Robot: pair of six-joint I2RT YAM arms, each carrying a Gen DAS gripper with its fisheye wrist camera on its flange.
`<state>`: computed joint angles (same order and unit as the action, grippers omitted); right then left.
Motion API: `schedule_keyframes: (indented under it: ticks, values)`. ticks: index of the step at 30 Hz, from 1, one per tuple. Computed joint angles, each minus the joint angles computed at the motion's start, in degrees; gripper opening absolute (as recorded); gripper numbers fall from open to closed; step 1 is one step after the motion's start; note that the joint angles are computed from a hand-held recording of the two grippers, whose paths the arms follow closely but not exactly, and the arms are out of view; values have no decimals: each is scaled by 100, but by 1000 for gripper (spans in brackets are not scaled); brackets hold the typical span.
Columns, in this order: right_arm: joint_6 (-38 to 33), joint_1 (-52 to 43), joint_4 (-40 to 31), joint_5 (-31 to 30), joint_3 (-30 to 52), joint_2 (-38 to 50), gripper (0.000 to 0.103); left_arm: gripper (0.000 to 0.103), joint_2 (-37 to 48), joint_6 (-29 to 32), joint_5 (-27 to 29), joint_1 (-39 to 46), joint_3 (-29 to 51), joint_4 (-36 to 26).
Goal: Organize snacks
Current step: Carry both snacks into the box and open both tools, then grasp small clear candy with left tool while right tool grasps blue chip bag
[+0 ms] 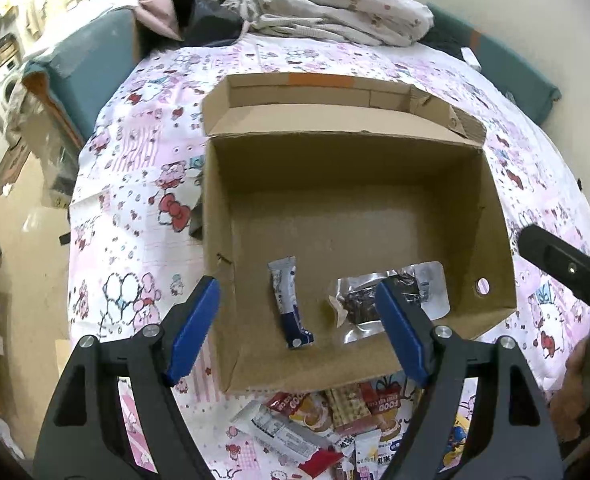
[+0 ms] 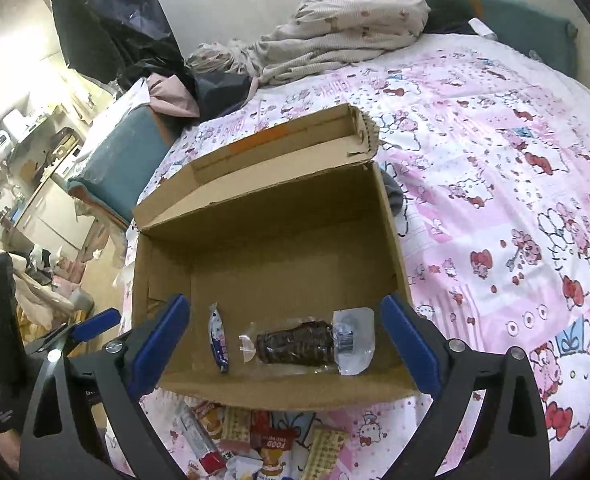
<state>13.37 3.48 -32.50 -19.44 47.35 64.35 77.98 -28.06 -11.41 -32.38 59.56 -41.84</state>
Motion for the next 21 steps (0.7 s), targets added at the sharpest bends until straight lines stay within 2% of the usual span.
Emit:
schedule_keyframes:
  ticks: [6, 10, 16, 21]
  values:
    - [67, -61, -211, -10, -133, -226, 99, 84, -286, -221, -31, -11, -191, -172]
    - [145, -93, -412, -69, -248, -533, 99, 84, -626, -387, 98, 42, -352, -308]
    - [75, 49, -887, -60, -417, -1097, 99, 84, -1167, -604, -150, -156, -565, -692]
    - [125, -92, -1422, -245, -572, -1587, 99, 84, -1693, -882, -74, -187, -810, -1051]
